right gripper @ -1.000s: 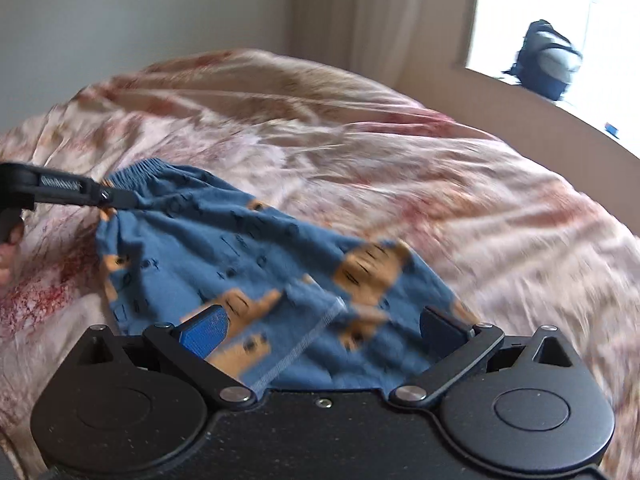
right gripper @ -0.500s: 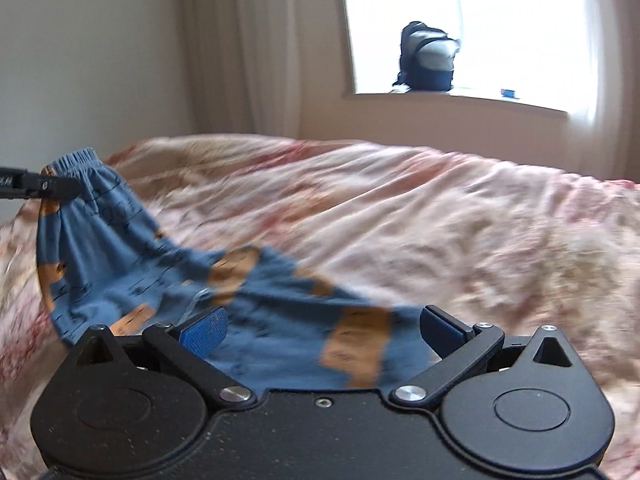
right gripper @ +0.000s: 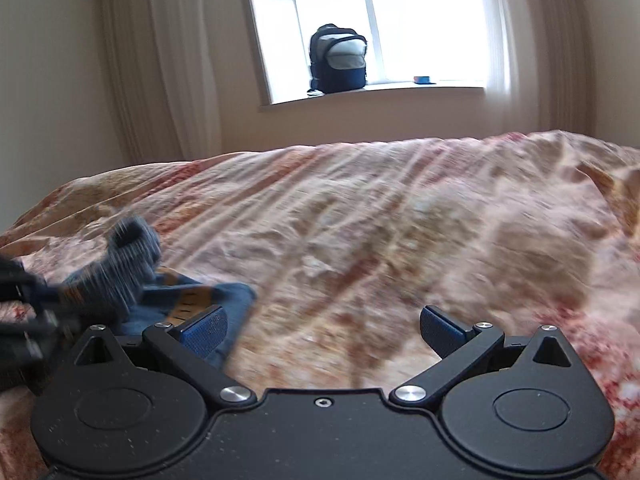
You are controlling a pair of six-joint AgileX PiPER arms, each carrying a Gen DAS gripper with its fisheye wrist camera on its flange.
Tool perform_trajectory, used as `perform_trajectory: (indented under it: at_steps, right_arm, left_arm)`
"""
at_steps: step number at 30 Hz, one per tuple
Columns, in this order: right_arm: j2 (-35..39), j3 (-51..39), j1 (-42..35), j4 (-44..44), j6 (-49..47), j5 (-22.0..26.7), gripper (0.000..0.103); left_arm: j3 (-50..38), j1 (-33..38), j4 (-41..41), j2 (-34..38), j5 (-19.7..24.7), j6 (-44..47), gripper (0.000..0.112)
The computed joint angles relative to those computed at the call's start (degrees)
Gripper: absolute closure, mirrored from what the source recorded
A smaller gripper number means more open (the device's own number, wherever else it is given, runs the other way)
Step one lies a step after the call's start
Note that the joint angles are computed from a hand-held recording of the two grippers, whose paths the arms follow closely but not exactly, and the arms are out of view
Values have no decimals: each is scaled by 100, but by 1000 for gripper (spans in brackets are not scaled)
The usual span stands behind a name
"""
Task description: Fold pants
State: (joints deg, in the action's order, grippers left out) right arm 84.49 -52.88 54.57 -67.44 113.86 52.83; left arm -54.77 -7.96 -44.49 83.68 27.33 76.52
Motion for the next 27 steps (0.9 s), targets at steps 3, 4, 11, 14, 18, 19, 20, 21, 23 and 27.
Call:
perform_trajectory:
  at_steps: [3,4,11,14,18,19,20,21,23,27]
  right_arm:
    - [-68,168,-36,-1,132,-68,1]
    - [-62,182,-15,-8,162,-68,1]
    - [-34,120,-21,-233,136,-307,1]
    - [-37,24,-85,-341,33,-613,1]
    - [-3,-79,-208,-752,131,-1351,1]
    - [33,-104,-290,-927,229,-1618,3]
    - [96,-154,-397,-1053,264,-1900,6]
    - [201,-277,-506,-988,110,-2126,13]
    - [431,-544,-681,-665,-323,-2413,24]
    - [697,-791,-886,-268,-643,-2767,55]
  left_arm:
    - [120,18,-276,163,-27,353,85]
    - [159,74,-509,198,39,619,78]
    - [558,862,-1431,-162,620,1660,34]
    - [620,1128,-1503,-147,813,1991,34]
    - [752,1115,-1662,-149,647,2289,49]
    - [753,1100,-1623,-147,648,2301,53]
    - [754,1065,-1587,-151,639,2322,60]
    - [776,1023,-1599,-166,593,2384,67]
    - [865,935,-1665,-221,428,2543,75]
    - [839,924,-1620,-190,427,2521,104]
